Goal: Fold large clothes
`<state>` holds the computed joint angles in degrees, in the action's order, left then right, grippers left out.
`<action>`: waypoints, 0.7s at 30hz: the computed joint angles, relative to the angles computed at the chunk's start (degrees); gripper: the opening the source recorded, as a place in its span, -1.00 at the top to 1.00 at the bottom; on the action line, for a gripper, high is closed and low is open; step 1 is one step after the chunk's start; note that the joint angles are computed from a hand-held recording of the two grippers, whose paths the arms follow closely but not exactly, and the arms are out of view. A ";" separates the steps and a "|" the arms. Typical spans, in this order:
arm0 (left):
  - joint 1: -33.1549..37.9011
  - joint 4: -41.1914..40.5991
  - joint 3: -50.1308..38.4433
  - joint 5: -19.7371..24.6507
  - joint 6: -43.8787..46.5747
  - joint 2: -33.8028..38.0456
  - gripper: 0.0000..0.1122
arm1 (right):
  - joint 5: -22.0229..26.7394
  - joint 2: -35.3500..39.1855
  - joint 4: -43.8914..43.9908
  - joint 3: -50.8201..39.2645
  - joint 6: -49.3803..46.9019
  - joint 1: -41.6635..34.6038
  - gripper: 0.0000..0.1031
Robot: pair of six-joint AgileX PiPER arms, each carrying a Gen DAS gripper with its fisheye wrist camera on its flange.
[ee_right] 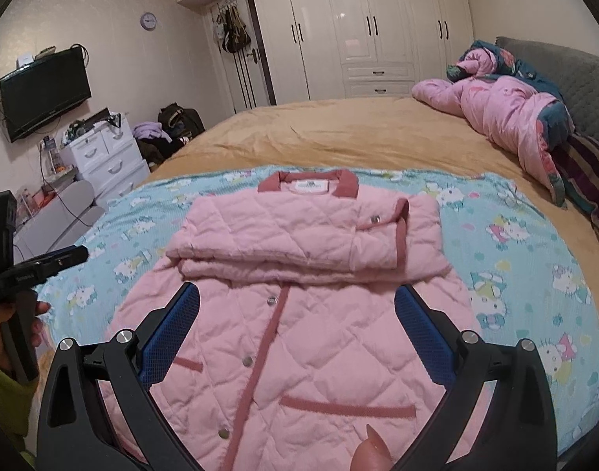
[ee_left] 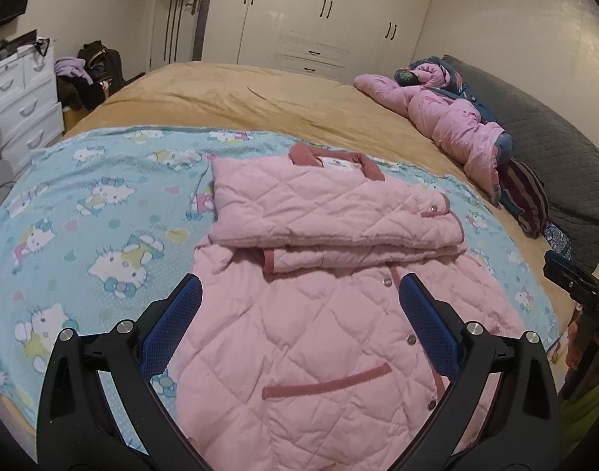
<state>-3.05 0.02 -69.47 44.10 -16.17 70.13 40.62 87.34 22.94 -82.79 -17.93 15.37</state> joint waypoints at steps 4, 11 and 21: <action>1.36 -0.61 3.37 0.44 1.93 -1.52 -0.67 | -0.82 -1.35 0.57 3.58 -1.69 -0.99 -0.92; 6.31 -3.80 8.69 0.65 6.30 -4.36 -0.67 | -0.99 -3.13 2.25 8.25 -4.77 -2.86 -0.92; 9.65 -5.09 15.30 2.56 9.58 -6.83 -0.67 | -0.62 -4.16 1.16 13.00 -6.02 -5.18 -0.92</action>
